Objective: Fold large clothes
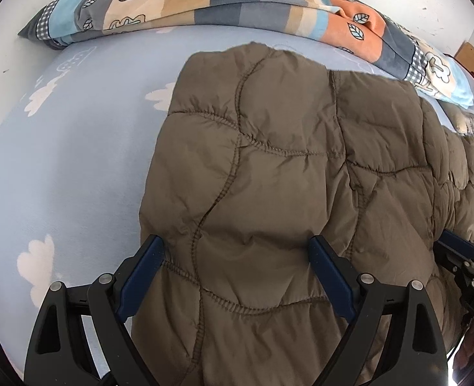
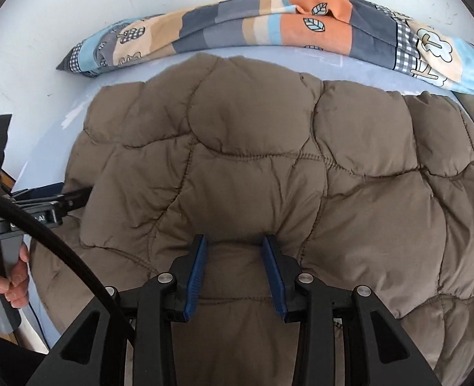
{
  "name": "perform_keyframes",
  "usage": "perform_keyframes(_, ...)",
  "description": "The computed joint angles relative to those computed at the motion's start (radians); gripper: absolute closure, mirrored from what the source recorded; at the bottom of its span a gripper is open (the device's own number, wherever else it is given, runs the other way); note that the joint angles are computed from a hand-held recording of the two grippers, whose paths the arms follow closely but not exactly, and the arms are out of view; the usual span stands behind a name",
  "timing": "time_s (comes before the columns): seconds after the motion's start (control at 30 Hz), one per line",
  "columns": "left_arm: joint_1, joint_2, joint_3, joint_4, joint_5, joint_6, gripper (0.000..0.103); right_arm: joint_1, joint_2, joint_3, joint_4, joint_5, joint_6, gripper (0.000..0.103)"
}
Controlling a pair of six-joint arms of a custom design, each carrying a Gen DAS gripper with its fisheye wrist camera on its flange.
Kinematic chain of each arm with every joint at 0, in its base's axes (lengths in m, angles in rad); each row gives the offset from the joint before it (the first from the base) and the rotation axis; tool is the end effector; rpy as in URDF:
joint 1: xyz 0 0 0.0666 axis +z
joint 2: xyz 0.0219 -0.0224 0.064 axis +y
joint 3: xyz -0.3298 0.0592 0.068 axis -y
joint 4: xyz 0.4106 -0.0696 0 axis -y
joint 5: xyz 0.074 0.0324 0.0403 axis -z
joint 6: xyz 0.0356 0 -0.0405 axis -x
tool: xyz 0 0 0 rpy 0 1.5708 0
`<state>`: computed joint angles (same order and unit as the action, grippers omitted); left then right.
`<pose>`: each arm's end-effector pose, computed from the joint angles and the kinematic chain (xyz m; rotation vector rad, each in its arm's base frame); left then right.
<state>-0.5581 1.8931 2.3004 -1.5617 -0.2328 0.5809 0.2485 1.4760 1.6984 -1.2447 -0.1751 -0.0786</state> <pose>0.5230 -0.3173 0.4851 -0.0963 2.6668 -0.0412 0.4983 0.1324 0.4628 -0.2854 2.5927 0.3453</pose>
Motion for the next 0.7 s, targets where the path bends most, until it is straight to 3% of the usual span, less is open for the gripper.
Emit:
perform_keyframes(0.2,0.0,-0.024,0.019,0.061,0.012,-0.005,0.012,-0.041,-0.041,0.004,0.014,-0.086,-0.007,0.064)
perform_keyframes(0.3,0.006,-0.021,0.031,0.075,0.027,-0.004,0.012,-0.092,-0.085,0.001,0.053,-0.071,-0.019,0.064)
perform_keyframes(0.5,0.011,0.027,0.073,0.026,0.028,-0.007,0.012,-0.234,-0.078,0.002,0.042,-0.052,-0.095,0.063)
perform_keyframes(0.7,0.005,0.076,0.114,-0.021,0.007,-0.006,0.012,-0.306,-0.032,0.012,-0.004,-0.07,-0.129,0.063)
